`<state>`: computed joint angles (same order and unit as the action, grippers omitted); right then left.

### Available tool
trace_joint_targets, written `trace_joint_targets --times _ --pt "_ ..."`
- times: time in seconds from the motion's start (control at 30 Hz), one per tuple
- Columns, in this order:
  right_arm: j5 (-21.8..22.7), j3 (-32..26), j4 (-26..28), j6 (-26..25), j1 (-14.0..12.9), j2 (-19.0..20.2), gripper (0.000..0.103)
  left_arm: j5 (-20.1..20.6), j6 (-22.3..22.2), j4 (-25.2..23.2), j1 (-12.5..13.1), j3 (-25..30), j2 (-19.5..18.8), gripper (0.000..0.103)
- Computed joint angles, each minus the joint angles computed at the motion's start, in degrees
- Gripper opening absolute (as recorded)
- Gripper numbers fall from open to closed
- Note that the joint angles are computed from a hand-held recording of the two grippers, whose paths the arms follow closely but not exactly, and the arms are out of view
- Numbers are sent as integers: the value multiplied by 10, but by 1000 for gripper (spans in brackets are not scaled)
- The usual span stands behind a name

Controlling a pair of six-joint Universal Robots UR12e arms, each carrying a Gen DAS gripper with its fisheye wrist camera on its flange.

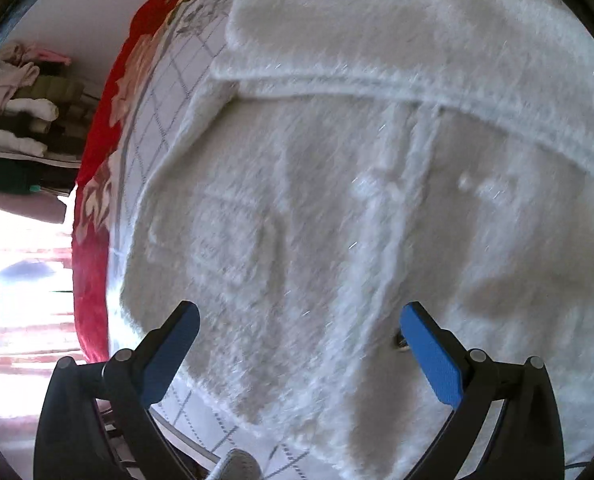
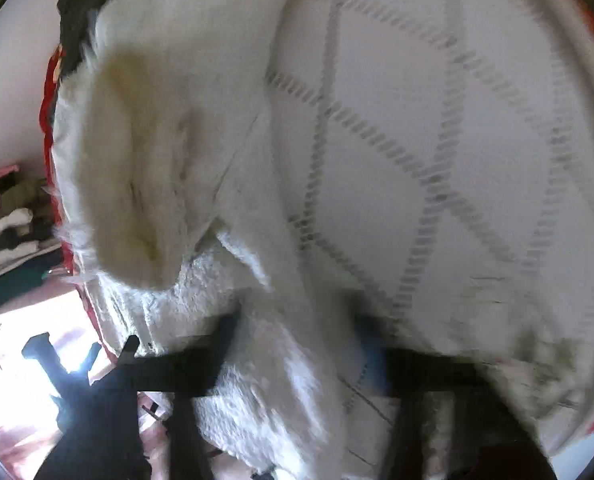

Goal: Fold large clothes

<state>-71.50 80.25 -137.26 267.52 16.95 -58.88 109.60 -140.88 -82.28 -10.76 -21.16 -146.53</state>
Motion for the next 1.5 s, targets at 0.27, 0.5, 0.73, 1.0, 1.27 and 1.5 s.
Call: trace_joint_targets --times 0.27,0.5,0.73,1.0,1.27,1.5 --pt "35 -29 -3 75 28 21 10 9 33 92 16 -109 59 103" --pt "-9 -67 211 -58 32 -6 68 11 35 135 8 -212 122 103" --pt "-42 -64 319 -214 30 -38 82 47 60 230 -23 -350 201 103" --pt "-50 21 342 -274 13 -112 82 76 106 252 -63 -506 297 103" --pt "-26 115 301 -276 -21 -167 82 141 124 338 -89 -556 286 103" --pt "-10 109 279 -315 -40 -147 82 168 141 412 -95 -529 250 103"
